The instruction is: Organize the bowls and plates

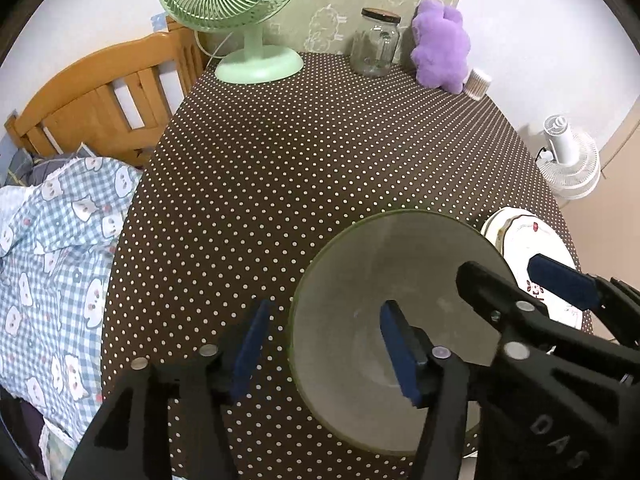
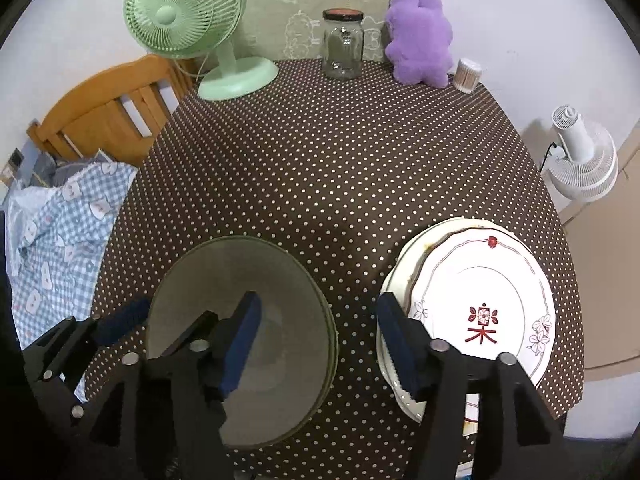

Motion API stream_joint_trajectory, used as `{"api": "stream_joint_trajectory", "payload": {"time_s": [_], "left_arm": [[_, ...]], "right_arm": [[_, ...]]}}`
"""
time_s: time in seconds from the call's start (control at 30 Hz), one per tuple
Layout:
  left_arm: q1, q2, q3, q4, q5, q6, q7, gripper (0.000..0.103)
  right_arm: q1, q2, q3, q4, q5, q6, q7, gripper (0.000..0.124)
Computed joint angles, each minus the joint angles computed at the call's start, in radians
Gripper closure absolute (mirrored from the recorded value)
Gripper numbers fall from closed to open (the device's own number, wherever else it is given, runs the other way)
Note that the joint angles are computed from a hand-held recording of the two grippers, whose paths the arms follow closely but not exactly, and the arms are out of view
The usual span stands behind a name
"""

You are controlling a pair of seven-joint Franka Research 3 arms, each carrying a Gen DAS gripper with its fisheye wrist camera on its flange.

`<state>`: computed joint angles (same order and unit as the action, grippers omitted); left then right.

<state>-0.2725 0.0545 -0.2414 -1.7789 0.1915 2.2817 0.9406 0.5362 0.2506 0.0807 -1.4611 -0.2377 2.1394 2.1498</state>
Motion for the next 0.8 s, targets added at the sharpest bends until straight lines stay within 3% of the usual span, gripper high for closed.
{"api": "stream_joint_trajectory", "payload": {"time_s": [0.13,0.3,0.47,0.63,0.8], "left_arm": [[0.008,-0.019,0.003,-0.031,-0.031,0.033,0.027,0.029],[0.014,-0.025,0.005,-0.049,-0.062,0.052,0.051,0.023],[0.014,-0.013,0.004,-0.042,-0.08,0.052,0.069,0.023],[0.006,0.04,0.0,0.025,-0.071,-0.017,0.066,0.024],[-0.001,0.05,0.002,0.035,-0.028,-0.025,0.036,0.025]], "right_arm": [[-0.025,-0.051,0.008,-0.088,0.049,0.093,-0.026,0.051],[-0.047,-0.11,0.015,-0.187,0.068,0.179,-0.022,0.035],[-0.078,-0.124,0.021,-0.228,0.142,0.203,-0.035,0.034],[-0.104,-0.131,0.02,-0.272,0.216,0.243,-0.034,0.034],[-0.12,-0.094,0.026,-0.24,0.307,0.224,-0.094,0.034]]}}
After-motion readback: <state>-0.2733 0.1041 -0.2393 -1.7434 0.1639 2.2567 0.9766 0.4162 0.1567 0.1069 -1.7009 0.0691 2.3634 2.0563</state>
